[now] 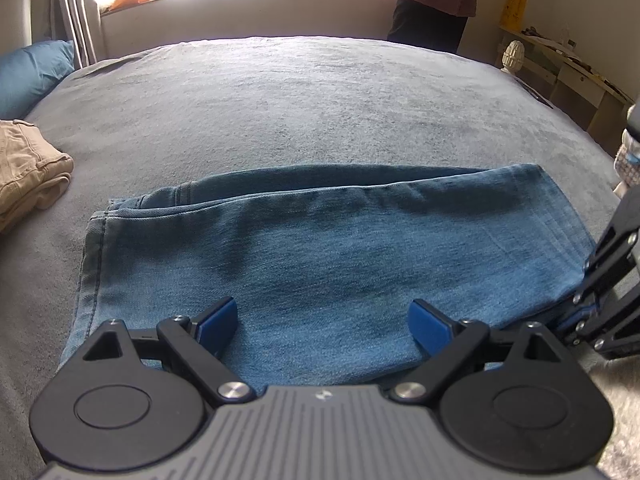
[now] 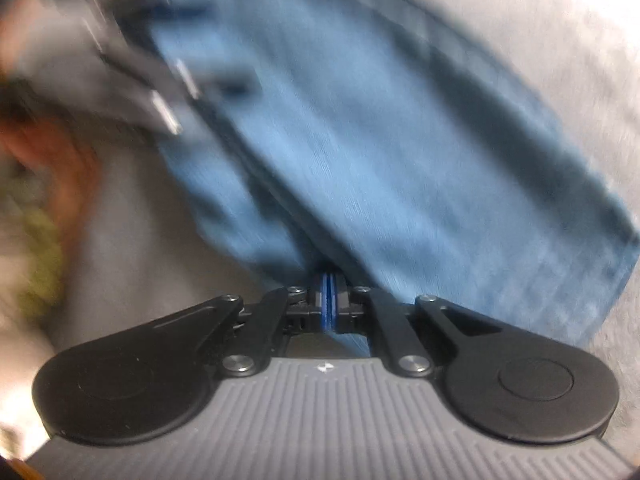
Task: Fold clothes
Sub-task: 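Lift the pinched jeans end up with the right gripper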
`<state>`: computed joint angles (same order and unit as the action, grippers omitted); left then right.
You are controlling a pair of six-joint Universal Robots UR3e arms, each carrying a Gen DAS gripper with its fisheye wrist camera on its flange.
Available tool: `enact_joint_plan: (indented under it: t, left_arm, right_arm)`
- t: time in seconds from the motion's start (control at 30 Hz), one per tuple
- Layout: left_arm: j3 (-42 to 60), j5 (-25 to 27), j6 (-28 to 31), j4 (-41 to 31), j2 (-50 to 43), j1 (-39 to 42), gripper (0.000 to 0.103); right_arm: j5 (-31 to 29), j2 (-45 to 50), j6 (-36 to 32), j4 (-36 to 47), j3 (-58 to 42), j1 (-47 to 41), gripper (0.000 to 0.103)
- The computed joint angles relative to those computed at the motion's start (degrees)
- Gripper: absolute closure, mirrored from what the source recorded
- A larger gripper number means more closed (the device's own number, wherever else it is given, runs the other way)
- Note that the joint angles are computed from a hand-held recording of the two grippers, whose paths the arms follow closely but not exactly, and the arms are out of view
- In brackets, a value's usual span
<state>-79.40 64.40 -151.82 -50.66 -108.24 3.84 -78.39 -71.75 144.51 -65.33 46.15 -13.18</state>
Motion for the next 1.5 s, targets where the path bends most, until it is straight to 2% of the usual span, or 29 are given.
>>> enact_joint_plan:
  t: [0.13,0.2,0.23,0.3,0.37,0.43,0.57,0.63,0.77,0.93,1.03,1.17,1.33,1.5]
  left_arm:
    - [0.4,-0.5,-0.1,-0.5,-0.2,0.3,0.01]
    - [0.6,-0.5,-0.3,-0.8,-0.3,0.3,0.01]
    - [0.6,-0.6,-0.3,-0.8,-0.2,0.4,0.01]
    - [0.5,-0.5,-0.1,-0.7,-0.2,0.3,0.01]
    - [0.5,-0.3,0.1,-0.7,-0.1,0.2,0.01]
    - [0.6,0.4,0.1,-0.7,-0.2,-0.1,0.01]
    - [0.8,2.0,0.3,-0.2,-0.3,-1.1,0.01]
    - [1.2,2.5,0.3,-0.4,-0.5,-1.4,0.01]
    - [2.2,3.1,-0.1,-1.3,-0.9,-1.7,0.01]
    - [3.0,3.4,0.3,-1.9,-1.3,-1.9,0.01]
    - [2.9,3.3,0.4,-1.9,-1.3,-1.9,0.01]
    - [2.2,3.2,-0.2,-1.1,-1.2,-2.0,0.009]
    - [2.5,3.0,-0.3,-1.6,-1.4,-1.9,0.009]
    - [2.8,3.7,-0.2,-1.9,-1.4,-2.3,0.009]
  right_arm:
    - [-3.8,-1.5,0.0,1.5,0.6,-2.9,0.103]
    - [-1.6,-5.3,-0.5,2.7,2.5,-7.2,0.103]
    - [-0.1,-7.8,0.0,2.7,4.2,-10.1,0.099]
    - [4.8,-14.9,1.0,1.6,10.5,-18.6,0.093]
    - [11.6,-21.6,2.2,1.5,17.0,-29.7,0.08]
    - [17.4,-28.5,4.4,0.8,25.9,-40.0,0.072]
    - [26.3,-40.4,8.2,-1.6,46.2,-56.7,0.068]
    - [30.4,-40.5,10.5,-5.0,53.4,-60.8,0.068]
    - [35.4,-36.6,14.1,-15.0,61.3,-58.7,0.062]
    - [41.0,-28.1,23.2,-35.9,66.3,-50.5,0.062]
    - [42.5,-25.6,26.4,-44.1,68.7,-48.7,0.066]
    - [44.3,-29.1,17.1,-31.0,68.6,-53.4,0.076]
    - [45.2,-30.3,5.9,-12.8,67.2,-57.6,0.076]
    - [47.2,-28.6,8.7,-16.1,67.7,-56.2,0.075]
